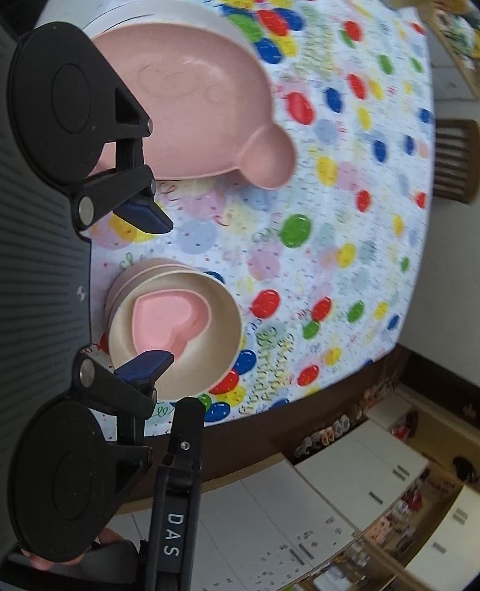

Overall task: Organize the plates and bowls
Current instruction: 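Open both grippers to release the heart dish, then move both grippers to the rim of the stacked bowls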

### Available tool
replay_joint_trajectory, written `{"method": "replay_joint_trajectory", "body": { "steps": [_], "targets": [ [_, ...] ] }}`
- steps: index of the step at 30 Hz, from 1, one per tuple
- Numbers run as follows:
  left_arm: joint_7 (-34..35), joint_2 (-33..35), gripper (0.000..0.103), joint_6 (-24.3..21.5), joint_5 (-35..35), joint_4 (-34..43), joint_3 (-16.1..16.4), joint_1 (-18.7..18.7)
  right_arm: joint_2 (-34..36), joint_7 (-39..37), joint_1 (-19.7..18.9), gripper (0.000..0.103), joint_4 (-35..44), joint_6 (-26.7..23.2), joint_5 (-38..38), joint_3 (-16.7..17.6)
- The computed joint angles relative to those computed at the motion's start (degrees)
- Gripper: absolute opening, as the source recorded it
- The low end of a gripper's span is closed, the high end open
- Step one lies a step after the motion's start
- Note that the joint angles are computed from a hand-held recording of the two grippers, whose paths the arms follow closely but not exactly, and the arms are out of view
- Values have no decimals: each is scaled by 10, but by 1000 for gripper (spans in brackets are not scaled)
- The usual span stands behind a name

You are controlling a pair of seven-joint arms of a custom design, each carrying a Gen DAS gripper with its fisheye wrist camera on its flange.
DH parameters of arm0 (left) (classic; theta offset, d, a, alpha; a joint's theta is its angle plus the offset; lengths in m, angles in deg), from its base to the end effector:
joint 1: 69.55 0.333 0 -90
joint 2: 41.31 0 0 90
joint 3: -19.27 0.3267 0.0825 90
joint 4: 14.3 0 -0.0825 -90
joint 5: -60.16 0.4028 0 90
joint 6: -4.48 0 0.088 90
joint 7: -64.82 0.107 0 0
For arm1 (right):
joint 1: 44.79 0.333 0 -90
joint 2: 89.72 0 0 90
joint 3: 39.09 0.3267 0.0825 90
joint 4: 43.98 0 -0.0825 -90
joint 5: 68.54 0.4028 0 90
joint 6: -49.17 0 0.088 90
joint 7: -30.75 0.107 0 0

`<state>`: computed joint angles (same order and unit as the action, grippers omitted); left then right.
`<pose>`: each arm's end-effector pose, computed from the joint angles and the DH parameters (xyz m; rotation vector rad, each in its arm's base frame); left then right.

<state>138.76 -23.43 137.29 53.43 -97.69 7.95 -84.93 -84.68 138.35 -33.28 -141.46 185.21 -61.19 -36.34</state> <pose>0.6514 -0.3059 0.5795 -1.9707 2.1867 -0.8680 0.6342 0.1613 0.6040 -1.6957 1.9227 -0.2392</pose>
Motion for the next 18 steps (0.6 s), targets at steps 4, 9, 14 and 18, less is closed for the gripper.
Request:
{"method": "replay_joint_trajectory", "body": {
  "steps": [4,9,14,18],
  "targets": [
    [-41,9,69,-20,8,4,5,-7,33,18,-7,77,29,-37,12,-3],
    [-88,18,68,-19,12,2,9,-11,65,9,-14,61,60,-61,11,0],
    [-127,25,53,-21,25,3,12,-16,92,0,-17,42,89,-78,7,3],
    [-143,34,42,-34,37,13,13,-19,107,-14,-16,29,109,-90,-3,6]
  ]
}}
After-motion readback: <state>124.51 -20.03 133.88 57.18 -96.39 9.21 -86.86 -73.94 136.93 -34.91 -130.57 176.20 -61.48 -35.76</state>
